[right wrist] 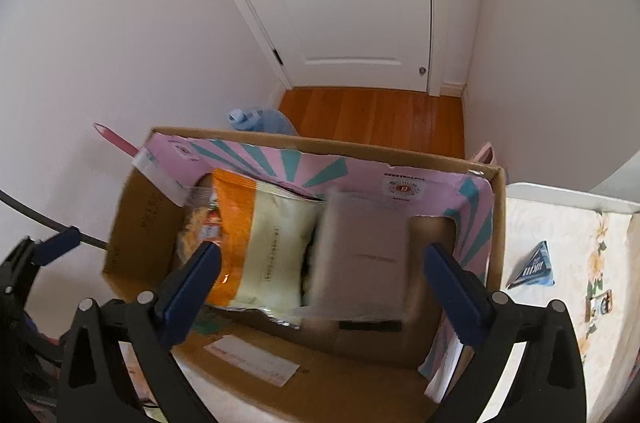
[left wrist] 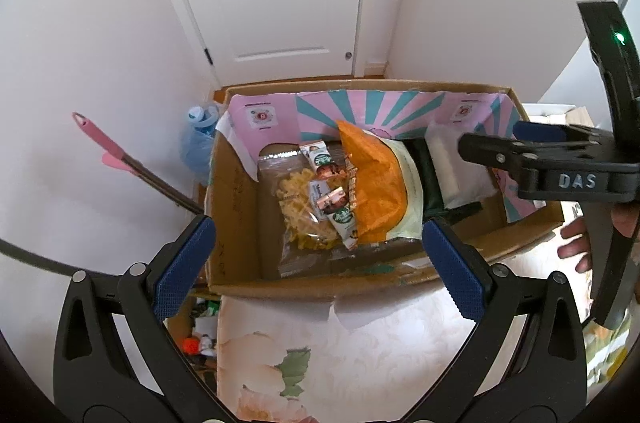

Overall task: Organize snacks
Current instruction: 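Move both tools back over the table toward the blue triangular packet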

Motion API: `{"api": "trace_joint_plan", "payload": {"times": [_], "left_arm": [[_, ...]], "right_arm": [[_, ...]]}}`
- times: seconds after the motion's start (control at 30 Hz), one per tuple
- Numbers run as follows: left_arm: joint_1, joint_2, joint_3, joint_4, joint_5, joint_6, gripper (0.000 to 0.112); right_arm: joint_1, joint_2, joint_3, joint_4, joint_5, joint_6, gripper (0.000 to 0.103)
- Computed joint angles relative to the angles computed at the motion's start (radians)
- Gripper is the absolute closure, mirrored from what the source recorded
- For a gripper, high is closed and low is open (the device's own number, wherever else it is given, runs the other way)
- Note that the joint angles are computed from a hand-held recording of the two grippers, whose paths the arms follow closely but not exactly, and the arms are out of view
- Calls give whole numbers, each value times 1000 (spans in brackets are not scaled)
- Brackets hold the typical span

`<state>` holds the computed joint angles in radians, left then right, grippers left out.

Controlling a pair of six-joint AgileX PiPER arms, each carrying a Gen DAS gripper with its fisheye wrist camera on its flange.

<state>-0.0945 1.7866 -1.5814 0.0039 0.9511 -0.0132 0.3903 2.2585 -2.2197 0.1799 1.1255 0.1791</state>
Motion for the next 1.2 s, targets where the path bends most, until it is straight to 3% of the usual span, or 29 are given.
{"api": "trace_joint_plan", "payload": {"times": [0.37, 0.53, 0.8, 0.97, 1.2], "left_arm": [[-80, -80, 45, 19, -30, -49, 10], [-156, -103, 32, 52, -30, -100, 10], [-370, -62, -105, 174, 20, -283, 10], [-539, 48, -259, 292, 77, -486, 10], [-692, 332, -629, 345, 223, -678, 10]], "right_arm": [[-22, -342, 476, -29, -208, 18, 3], [-41, -502, 627, -119, -244, 52, 2], [-194, -705, 802, -112, -258, -39, 2], [-351, -792, 905, -69, -310, -242, 2], [-637, -735, 929, 232, -251, -769, 2]]}}
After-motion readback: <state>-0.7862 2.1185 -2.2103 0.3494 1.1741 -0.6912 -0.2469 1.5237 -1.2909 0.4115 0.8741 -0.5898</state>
